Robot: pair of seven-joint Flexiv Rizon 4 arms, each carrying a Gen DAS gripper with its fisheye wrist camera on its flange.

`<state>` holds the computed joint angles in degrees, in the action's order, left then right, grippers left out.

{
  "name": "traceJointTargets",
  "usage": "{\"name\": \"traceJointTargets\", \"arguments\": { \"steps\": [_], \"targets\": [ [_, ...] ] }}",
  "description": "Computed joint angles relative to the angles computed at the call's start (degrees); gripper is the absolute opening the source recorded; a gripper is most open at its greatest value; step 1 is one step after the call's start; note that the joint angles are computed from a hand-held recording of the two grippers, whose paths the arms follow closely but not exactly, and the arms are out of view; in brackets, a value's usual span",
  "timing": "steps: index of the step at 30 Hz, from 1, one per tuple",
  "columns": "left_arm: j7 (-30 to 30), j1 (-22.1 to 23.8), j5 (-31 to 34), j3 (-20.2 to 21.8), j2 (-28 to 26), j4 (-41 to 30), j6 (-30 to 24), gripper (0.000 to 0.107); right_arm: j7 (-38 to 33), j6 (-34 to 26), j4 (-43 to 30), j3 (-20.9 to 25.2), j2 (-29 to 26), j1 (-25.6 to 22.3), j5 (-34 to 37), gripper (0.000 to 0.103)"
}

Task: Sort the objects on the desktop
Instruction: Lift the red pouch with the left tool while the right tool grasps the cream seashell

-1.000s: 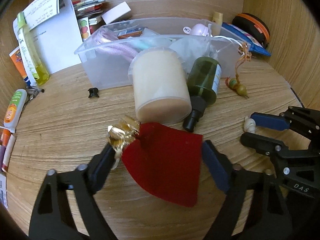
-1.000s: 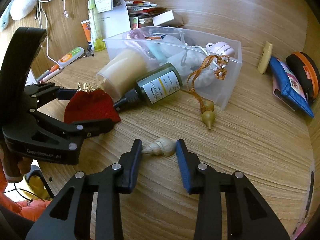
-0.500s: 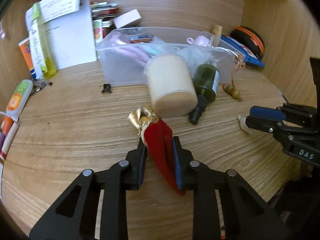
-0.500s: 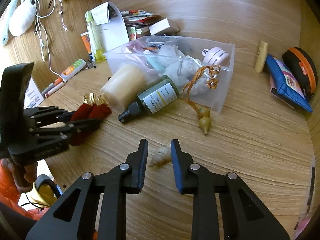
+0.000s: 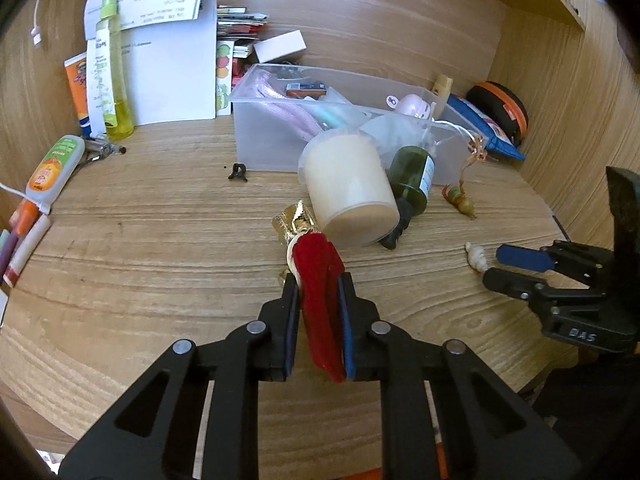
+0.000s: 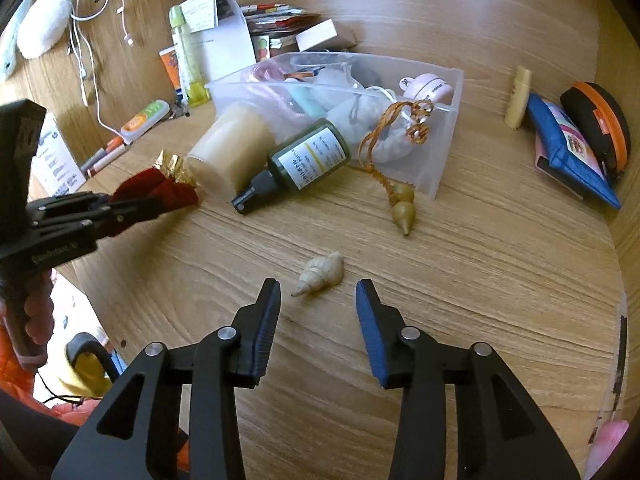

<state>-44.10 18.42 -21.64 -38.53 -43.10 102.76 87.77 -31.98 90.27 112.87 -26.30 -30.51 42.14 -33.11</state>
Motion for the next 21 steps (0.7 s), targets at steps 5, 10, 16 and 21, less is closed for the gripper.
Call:
{"name": "traceJointTargets", "arguments": {
  "steps": [5,10,16,21],
  "targets": [
    [0.29,4.47,0.64,-5.13,0.17,2.29,1.94,0.017,-0.82,-1.64,-2.84,4.41,-1.11,-3.86,0.65,0.036],
    [-1.02,6.11,2.47,-6.71,-0.04,2.05,2.19,0.017,-0.23,-1.72,-4.54,4.89,-2.5,-4.53,-0.14,0.025],
    [-2.03,7.25,2.54,-7.81,-0.91,0.9,1.3,0.017,-0.17,0.4,-3.79,3.75,-2.57,-3.67,0.68,0.019],
    [-2.23,8.43,2.59,-9.36,-1.4,-0.46,0.52,0.016,-1.44,2.81,-3.65,3.15,-2.55,-3.24,3.88,0.019]
  ]
}}
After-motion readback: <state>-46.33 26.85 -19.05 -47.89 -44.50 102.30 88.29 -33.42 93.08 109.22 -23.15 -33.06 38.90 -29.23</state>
